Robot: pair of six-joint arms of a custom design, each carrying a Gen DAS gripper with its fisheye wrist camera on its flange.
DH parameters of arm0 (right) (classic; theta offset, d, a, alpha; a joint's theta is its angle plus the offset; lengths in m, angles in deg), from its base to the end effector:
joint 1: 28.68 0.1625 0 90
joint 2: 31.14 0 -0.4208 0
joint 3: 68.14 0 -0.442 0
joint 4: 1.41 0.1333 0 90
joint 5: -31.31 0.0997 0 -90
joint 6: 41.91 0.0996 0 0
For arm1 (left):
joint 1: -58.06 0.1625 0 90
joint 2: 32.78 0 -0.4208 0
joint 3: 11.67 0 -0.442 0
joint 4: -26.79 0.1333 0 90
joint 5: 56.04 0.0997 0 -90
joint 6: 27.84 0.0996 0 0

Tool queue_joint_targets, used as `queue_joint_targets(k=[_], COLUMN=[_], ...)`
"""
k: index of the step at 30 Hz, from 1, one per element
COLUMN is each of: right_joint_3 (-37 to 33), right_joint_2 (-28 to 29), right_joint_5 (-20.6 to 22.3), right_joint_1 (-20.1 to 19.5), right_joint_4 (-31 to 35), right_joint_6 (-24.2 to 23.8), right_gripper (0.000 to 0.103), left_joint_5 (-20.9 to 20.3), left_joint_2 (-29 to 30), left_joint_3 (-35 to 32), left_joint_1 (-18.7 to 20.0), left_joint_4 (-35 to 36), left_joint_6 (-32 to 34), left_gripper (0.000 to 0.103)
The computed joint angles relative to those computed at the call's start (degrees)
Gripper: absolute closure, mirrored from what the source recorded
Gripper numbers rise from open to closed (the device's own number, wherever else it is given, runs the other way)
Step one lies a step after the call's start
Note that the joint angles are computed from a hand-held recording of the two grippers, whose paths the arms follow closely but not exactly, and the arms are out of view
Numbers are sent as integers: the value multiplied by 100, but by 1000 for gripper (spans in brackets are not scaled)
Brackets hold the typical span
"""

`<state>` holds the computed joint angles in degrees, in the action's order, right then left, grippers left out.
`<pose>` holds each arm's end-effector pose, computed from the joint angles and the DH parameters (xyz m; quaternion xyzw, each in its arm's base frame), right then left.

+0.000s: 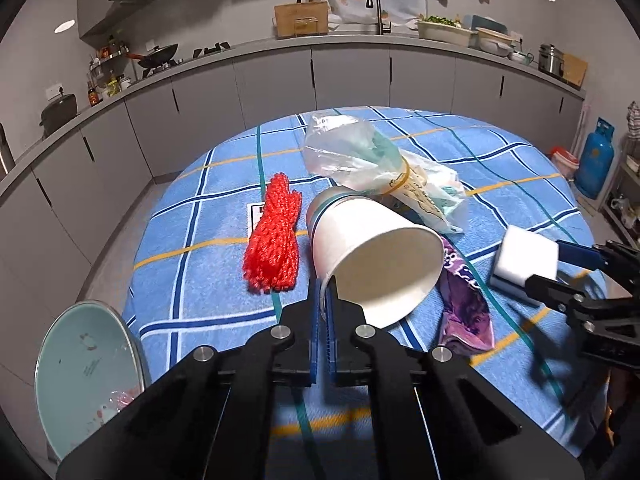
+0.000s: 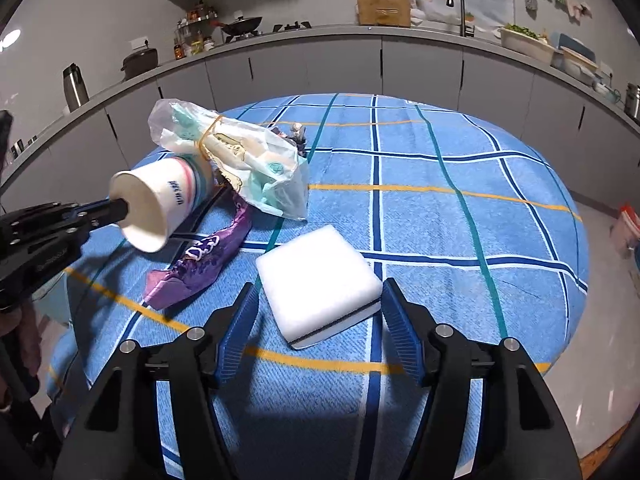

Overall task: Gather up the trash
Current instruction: 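Grasp the white paper cup rim with the left gripper while the right gripper approaches the sponge, then grasp the white sponge with the right gripper while the left gripper lifts the cup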

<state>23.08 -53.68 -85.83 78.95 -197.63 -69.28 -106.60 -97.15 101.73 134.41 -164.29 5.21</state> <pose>0.2904 -0.6238 -0.0975 0.2825 -0.8792 0.2928 0.2479 0.0509 -0.6234 0.2395 0.1993 0.8353 -0.3560 0.3685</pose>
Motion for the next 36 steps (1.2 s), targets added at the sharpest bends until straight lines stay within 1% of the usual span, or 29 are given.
queue_joint_targets(k=[3, 5, 9, 12, 17, 24, 36], right_joint_3=[-31, -67, -8, 69, 241, 335, 323], right_joint_2=[14, 41, 35, 1, -79, -133, -114], right_joint_5=[-2, -85, -111, -89, -60, 12, 162], right_joint_1=[-9, 5, 3, 12, 79, 271, 554], right_joint_4=[22, 73, 46, -66, -356, -708, -848], right_joint_6=[51, 19, -5, -18, -47, -144, -150], right_gripper=[40, 41, 47, 49, 49, 49, 49], left_joint_5=[-47, -82, -97, -66, -37, -31, 100], left_joint_2=[-134, -218, -387, -490, -709, -1039, -1429], left_joint_3=[156, 243, 417, 545, 805, 1064, 1324], left_joint_1=[-49, -70, -132, -160, -213, -278, -329], left_joint_4=[-46, -66, -136, -245, -457, -682, -1001], left_joint_6=[-44, -54, -39, -12, -11, 71, 172], left_gripper=[100, 100, 100, 100, 100, 100, 100])
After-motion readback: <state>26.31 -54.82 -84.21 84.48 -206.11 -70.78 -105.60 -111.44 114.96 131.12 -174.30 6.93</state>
